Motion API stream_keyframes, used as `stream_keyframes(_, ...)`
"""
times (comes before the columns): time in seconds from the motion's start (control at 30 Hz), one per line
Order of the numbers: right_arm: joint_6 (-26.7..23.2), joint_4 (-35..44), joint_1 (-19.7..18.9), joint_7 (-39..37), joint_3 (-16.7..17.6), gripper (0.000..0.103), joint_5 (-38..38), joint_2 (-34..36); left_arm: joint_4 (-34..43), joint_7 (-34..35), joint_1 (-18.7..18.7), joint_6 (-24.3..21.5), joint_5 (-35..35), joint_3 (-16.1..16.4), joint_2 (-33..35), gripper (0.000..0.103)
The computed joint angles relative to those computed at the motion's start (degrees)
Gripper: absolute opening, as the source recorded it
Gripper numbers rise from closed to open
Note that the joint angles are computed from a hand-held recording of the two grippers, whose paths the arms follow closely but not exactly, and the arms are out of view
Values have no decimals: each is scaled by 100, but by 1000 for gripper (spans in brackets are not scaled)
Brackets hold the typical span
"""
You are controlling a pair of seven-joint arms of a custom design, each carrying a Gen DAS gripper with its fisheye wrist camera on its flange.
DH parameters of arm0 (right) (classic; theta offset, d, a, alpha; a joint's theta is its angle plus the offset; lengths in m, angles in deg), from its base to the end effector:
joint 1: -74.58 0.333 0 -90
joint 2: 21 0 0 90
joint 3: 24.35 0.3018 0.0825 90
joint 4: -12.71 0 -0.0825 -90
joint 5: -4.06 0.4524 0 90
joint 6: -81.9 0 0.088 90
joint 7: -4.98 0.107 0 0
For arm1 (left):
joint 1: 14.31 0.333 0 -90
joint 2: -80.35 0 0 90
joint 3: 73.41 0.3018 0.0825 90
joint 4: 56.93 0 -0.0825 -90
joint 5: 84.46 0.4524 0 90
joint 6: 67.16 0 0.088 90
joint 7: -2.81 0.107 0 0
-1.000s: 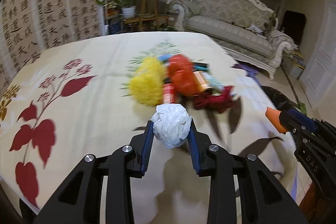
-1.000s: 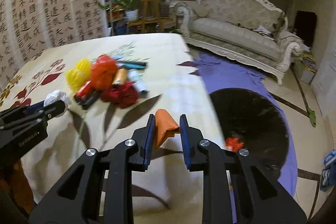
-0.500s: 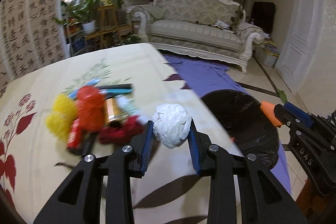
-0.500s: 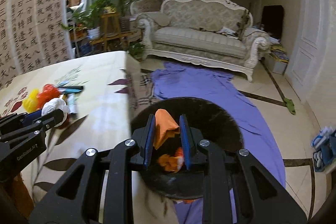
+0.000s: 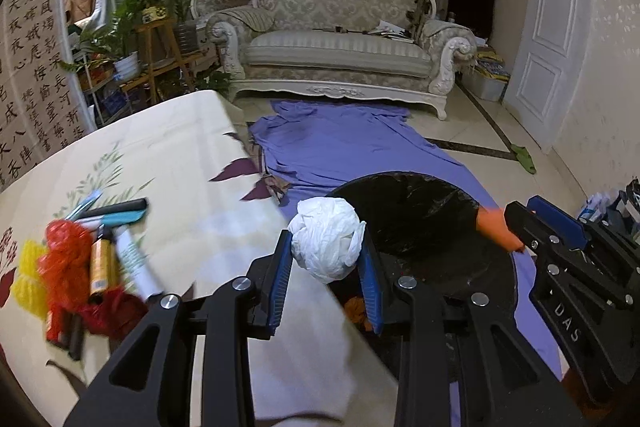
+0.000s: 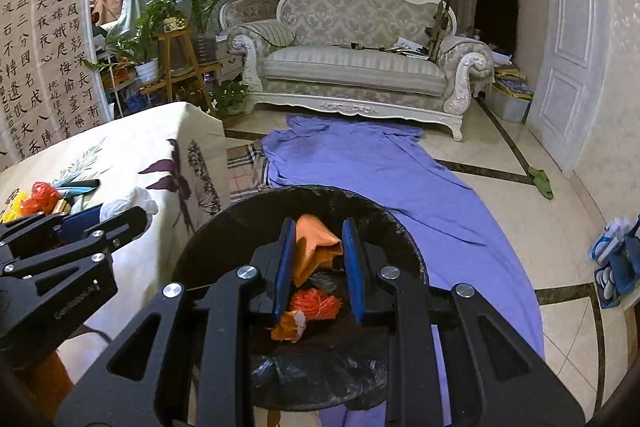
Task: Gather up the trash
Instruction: 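Carry both tools over the black bin and open them to drop the items, then grasp the yellow mesh net with the left tool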
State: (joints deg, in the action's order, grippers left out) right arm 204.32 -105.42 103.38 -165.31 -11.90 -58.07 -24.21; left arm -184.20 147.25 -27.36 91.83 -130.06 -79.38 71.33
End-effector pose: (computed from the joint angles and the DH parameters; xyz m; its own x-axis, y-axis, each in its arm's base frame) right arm 0.4917 0.3820 0.4490 -0.4371 -0.8994 -0.0028 -0.5163 0.2534 -0.8181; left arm 0.5789 -0.1680 0.4673 -0.6033 -0.7973 0.0208 -0.5417 0.3905 -0.7443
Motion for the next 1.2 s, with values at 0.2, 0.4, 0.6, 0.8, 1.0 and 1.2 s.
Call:
stream_keyframes(0.2, 208, -110, -106, 36, -73, 24, 0, -37, 158, -415, 45, 95, 451, -157, 241, 38)
stream_keyframes(0.4, 105, -151, -135, 98, -48, 29, 14, -65, 128, -417, 32, 140, 431, -166, 229, 61)
stream_keyframes(0.6, -38, -204, -122, 202, -1, 43, 54, -129, 155, -477, 35, 122, 455, -155, 233, 72)
stream_keyframes(0.8, -217, -162, -75, 230, 50, 55, 98, -121, 72, -693, 68, 121, 549, -138, 138, 76)
stream_keyframes(1.0, -265, -87, -13, 239, 68, 64, 135, -73, -73, -887, 127, 138, 659, -28, -15, 78)
stream_keyframes(1.2, -162, 169, 112, 207, 77, 66, 125, 141, -266, -1052, 223, 174, 773, 150, -223, 79)
